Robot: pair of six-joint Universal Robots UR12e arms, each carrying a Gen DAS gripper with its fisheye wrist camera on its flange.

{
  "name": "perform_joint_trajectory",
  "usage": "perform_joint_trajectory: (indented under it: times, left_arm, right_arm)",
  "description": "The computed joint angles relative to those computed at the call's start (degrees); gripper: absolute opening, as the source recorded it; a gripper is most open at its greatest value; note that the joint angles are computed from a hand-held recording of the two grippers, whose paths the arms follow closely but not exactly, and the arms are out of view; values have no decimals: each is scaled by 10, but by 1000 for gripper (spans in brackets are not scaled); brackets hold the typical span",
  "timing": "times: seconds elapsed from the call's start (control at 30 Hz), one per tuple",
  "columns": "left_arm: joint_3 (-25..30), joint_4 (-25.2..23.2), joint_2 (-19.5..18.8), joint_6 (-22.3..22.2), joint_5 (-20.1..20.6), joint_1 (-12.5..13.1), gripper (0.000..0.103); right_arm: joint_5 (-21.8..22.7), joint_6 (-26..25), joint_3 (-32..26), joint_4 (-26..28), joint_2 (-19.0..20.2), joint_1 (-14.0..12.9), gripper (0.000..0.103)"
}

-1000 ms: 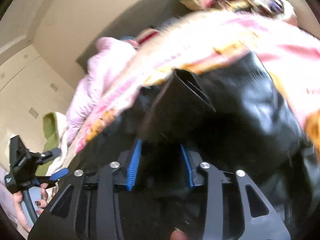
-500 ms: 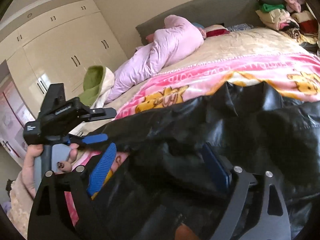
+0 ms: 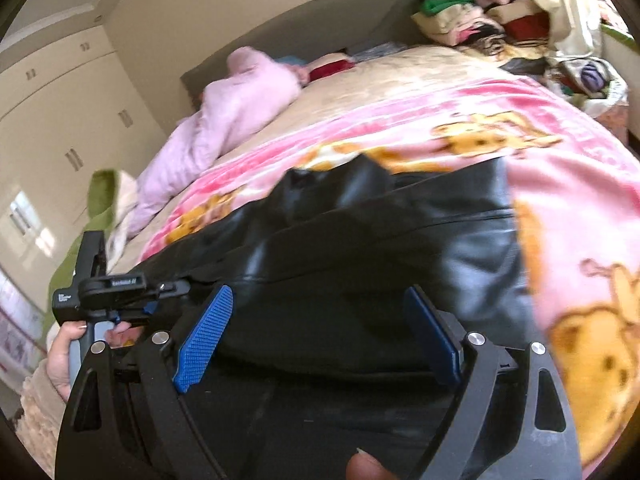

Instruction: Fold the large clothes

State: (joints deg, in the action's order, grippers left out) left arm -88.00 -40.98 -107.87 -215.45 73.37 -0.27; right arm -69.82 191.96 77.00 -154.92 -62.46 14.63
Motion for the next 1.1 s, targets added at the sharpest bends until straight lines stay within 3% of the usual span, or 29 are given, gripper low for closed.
perform_joint_trajectory:
  times: [0.03,0.07,0.2,0.43,0.6,0.73,0.83,0.93,1.1]
  left_arm:
    - [-2,12,1,4,-9,0,7]
    - [-4,23,3,5,-18,1,4]
    - [-2,86,15,24,-17,-7,1]
    - [11,148,36,100,57,-25,1]
    - [2,138,31,141,108,-29,1]
    - [-14,108,19,130,87,-17,1]
    - [-25,110,18,127,79,-16,2]
    - [-33,106,16,132,64,-14,3]
    - [-21,72,4,162,100,-27,7]
  right_arm:
    - [-5,-4,2,-2,-2,-2,87]
    - [-11,-7,3,-3,-3,-4,86]
    - [-31,-8,4,-13,-6,-13,80]
    - [-39,1,-24,-24,6,-19,73]
    - [-60,-23,-89,56,42,-10,57]
    - [-74,-34,-143,120,79,-2,51]
    - [-144,-50,-176,174,103,9,47]
    - [-197,-43,-189,219,119,10,35]
    - [-176,-31,-171,198,119,-1,31]
